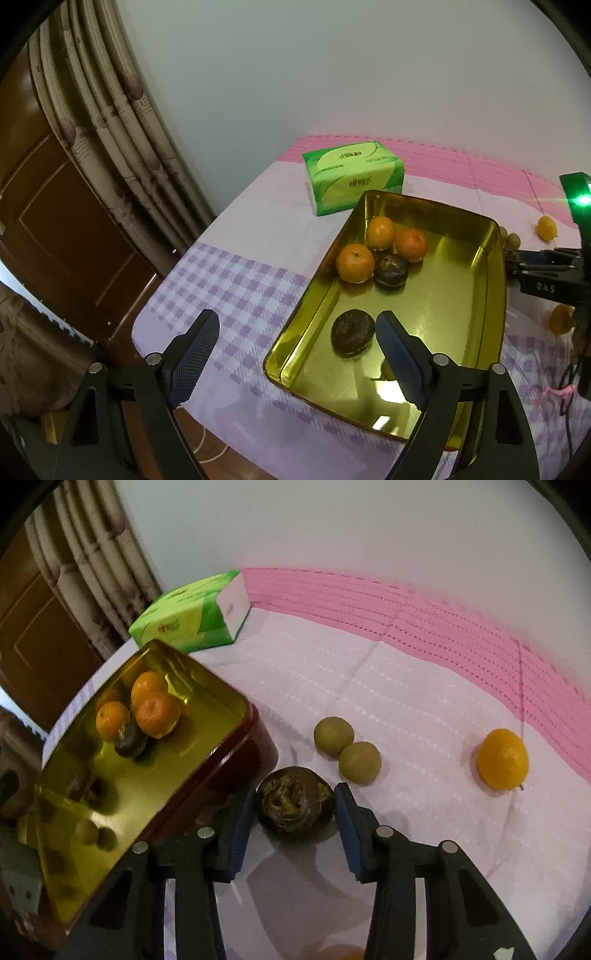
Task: Organize fruits
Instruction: 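Grasp a dark passion fruit with the right gripper while the left gripper grasps a small orange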
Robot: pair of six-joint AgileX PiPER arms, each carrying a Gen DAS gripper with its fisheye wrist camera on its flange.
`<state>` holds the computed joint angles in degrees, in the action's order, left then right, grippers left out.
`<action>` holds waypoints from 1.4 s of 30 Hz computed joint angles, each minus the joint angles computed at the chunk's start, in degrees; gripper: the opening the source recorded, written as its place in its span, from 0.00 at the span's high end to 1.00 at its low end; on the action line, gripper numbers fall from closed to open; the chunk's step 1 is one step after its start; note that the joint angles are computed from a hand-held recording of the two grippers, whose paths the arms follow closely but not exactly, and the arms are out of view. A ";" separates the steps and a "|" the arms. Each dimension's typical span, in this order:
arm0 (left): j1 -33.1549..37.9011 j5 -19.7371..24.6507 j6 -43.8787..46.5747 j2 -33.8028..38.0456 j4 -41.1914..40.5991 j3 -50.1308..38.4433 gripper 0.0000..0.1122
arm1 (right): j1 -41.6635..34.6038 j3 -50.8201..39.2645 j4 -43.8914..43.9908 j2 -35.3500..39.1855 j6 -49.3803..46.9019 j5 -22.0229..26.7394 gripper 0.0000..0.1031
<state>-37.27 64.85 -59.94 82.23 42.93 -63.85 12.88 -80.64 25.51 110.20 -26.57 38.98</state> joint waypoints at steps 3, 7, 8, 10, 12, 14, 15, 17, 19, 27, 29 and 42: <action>-1.04 0.33 -0.45 -0.12 0.67 0.05 0.23 | -1.98 6.32 3.09 -5.76 -4.50 -2.35 0.61; -4.02 -0.20 0.28 -1.28 0.59 -0.31 0.23 | -11.19 18.53 5.35 -17.54 -12.24 -4.84 0.61; -4.94 -0.59 0.66 -1.69 0.47 -0.50 0.23 | -14.47 21.22 5.08 -20.04 -13.96 -5.34 0.61; -7.60 -1.87 3.07 -1.98 -0.73 -1.77 0.23 | -22.31 25.11 4.18 -23.25 -16.87 -5.83 0.61; -9.98 -3.15 5.53 -1.78 -2.49 -2.97 0.23 | -30.77 27.37 2.54 -23.67 -18.80 -7.13 0.61; -13.09 -5.34 7.79 -0.76 -4.17 -4.23 0.23 | -36.47 28.31 3.12 -22.65 -21.68 -8.14 0.61; -14.09 -6.31 8.97 0.06 -5.12 -5.05 0.23 | -39.88 28.79 5.33 -21.84 -24.59 -8.44 0.61; -14.67 -9.39 14.44 2.93 -10.77 -7.64 0.23 | -42.92 28.99 7.21 -20.28 -27.07 -9.16 0.61; -14.10 -12.07 19.61 6.14 -16.52 -10.38 0.23 | -46.15 29.35 14.05 -19.02 -33.23 -8.43 0.61; -12.81 -10.95 29.55 24.99 -23.94 -28.76 0.23 | -48.18 30.00 23.30 -17.41 -40.71 -7.20 0.60; -11.78 -10.20 31.34 29.01 -26.44 -32.60 0.23 | -49.64 29.32 24.12 -17.05 -41.70 -5.34 0.60; -9.47 -8.55 31.20 38.79 -32.36 -38.79 0.63 | -51.64 28.97 27.21 -16.25 -43.87 -1.74 0.58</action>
<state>-46.74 56.31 -28.74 121.02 10.57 -102.64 -38.76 -51.66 52.72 93.96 -70.44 37.24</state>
